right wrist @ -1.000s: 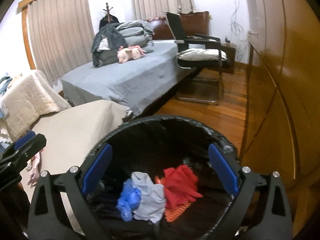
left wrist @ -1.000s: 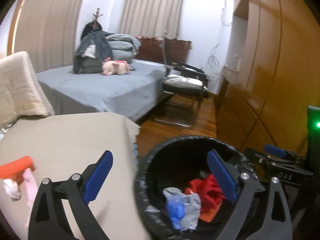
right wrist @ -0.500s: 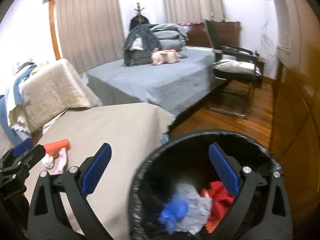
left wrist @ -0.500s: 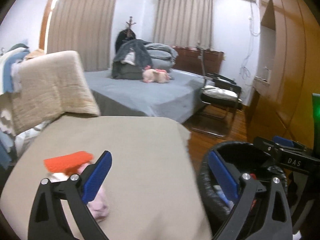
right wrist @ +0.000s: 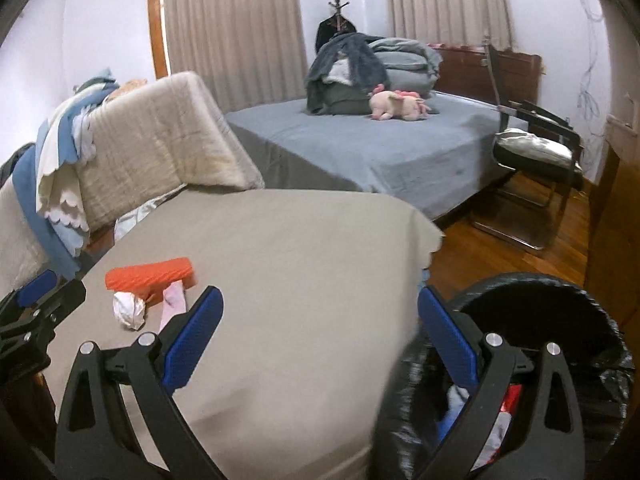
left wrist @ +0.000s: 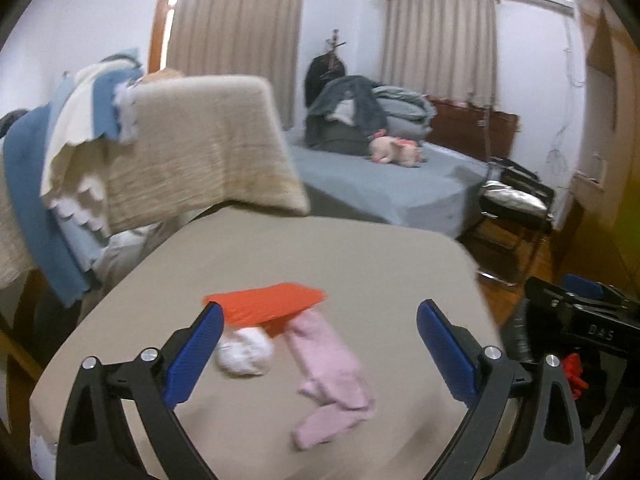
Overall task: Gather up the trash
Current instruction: 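Move both tools back toward the white tissue and pink cloth, then grasp the white crumpled tissue with the left tool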
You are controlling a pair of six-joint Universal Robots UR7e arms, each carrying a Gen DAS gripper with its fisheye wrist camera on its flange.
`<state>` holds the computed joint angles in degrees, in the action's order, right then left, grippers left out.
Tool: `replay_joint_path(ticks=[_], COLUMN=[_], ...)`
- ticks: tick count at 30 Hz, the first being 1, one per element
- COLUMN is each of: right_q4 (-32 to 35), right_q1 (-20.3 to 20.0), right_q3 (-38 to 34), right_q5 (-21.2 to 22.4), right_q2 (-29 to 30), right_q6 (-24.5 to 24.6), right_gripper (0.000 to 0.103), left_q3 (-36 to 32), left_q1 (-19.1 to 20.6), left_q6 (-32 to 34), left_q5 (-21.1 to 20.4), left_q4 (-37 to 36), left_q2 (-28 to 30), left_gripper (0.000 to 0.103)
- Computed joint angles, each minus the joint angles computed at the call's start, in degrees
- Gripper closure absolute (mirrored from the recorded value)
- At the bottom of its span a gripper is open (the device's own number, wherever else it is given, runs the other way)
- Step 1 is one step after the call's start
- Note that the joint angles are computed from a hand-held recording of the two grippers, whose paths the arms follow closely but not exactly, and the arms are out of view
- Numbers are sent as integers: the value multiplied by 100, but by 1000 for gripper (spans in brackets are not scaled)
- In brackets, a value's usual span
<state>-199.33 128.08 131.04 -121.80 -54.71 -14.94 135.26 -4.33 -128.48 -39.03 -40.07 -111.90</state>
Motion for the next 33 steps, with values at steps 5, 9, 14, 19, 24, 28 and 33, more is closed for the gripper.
replay_joint_path(ticks=[5,9,14,19,24,28,33], right_q4=[-19,9,50,84,147,125,150], right_q1=[38,48,73,70,34,18,27], right_q3=[-241,-412,-591,-772,-886,-908,-948], right_q5=[-36,-41,-32,-29,-22,-28,-7], right_q2=[492,822,1128,1320,1422,1481,1507], right_q6=[65,114,66,-7,-8,-15,-47], right_gripper=[8,8,8,8,8,8,8], left_q3=[133,243,362,445,526,639,685], left_q1=[111,351,876,1505,1949,2258,2299], left_q6=[-223,-146,212,815,1388,1981,2066], left_q5=[-236,-246,-1,352,590,674,648], left_q4=[512,550,293,-273,-870,-1501,-1614], left_q2=[-494,-851,-1178,-1369,-1448,-1533,-1600], left_gripper=[8,9,14,17,22,38,62])
